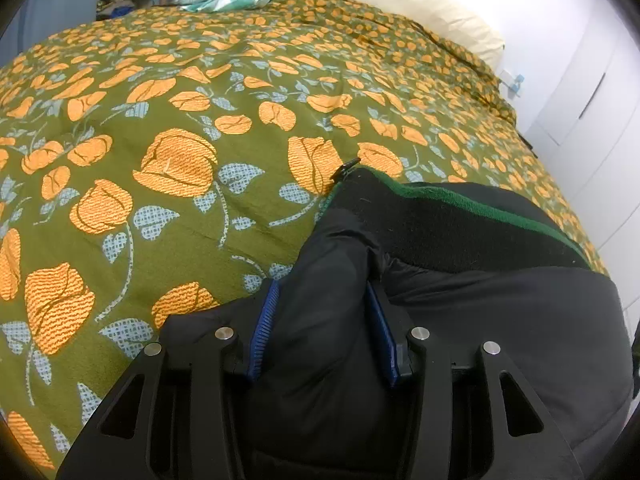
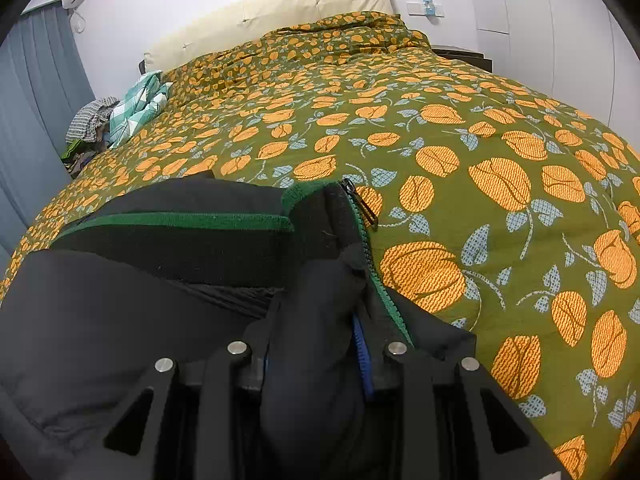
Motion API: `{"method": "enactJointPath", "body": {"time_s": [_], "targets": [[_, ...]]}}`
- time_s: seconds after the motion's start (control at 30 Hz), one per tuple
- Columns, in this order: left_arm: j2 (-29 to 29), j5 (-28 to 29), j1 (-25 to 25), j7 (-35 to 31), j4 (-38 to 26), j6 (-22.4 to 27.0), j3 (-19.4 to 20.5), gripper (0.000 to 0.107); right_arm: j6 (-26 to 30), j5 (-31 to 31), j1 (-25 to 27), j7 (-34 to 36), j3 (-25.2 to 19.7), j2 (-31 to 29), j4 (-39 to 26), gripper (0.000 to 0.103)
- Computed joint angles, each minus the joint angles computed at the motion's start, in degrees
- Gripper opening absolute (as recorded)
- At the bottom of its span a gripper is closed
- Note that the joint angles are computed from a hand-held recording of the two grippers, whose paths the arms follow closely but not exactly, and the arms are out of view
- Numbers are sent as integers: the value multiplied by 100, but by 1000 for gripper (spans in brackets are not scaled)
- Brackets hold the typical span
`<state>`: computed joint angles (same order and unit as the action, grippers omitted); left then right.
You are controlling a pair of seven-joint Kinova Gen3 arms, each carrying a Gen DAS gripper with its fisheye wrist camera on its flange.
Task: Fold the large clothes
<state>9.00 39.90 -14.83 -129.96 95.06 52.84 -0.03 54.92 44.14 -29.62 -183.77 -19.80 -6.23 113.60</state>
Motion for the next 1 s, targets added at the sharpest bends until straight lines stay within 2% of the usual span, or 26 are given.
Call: {"method": "enactJointPath", "body": {"time_s": [0.47, 0.63, 0.7, 0.77, 0.87, 0.9, 0.97, 1.0], "targets": [[14, 7, -7, -15, -3, 3, -2, 47, -10, 16, -6, -30, -1, -1, 2, 31], [39, -190, 16, 239, -213, 259, -16, 48, 49, -89, -6, 87, 19, 9, -78, 31], [-5, -355, 36, 426, -312, 378, -39, 53, 167, -134, -25, 143, -6, 12, -155, 31], [-92, -609, 77, 637, -412, 478, -74, 66, 332, -229, 13, 297, -73, 5, -280, 32], [-244, -957, 47, 629, -562, 663, -150, 82, 489, -724, -154, 970, 306, -58, -590, 35], [-324, -1049, 88, 593, -574, 666, -285, 86, 592, -895, -141, 1203, 359, -93, -709, 37], [-400, -951, -149, 399, -666, 856, -330, 89, 992, -1117, 106, 1574, 146, -130, -1024, 54], [-462, -817, -281, 277, -739, 1057, -416, 89, 1225, -1090, 307, 1653, -119, -221, -1174, 61]]}}
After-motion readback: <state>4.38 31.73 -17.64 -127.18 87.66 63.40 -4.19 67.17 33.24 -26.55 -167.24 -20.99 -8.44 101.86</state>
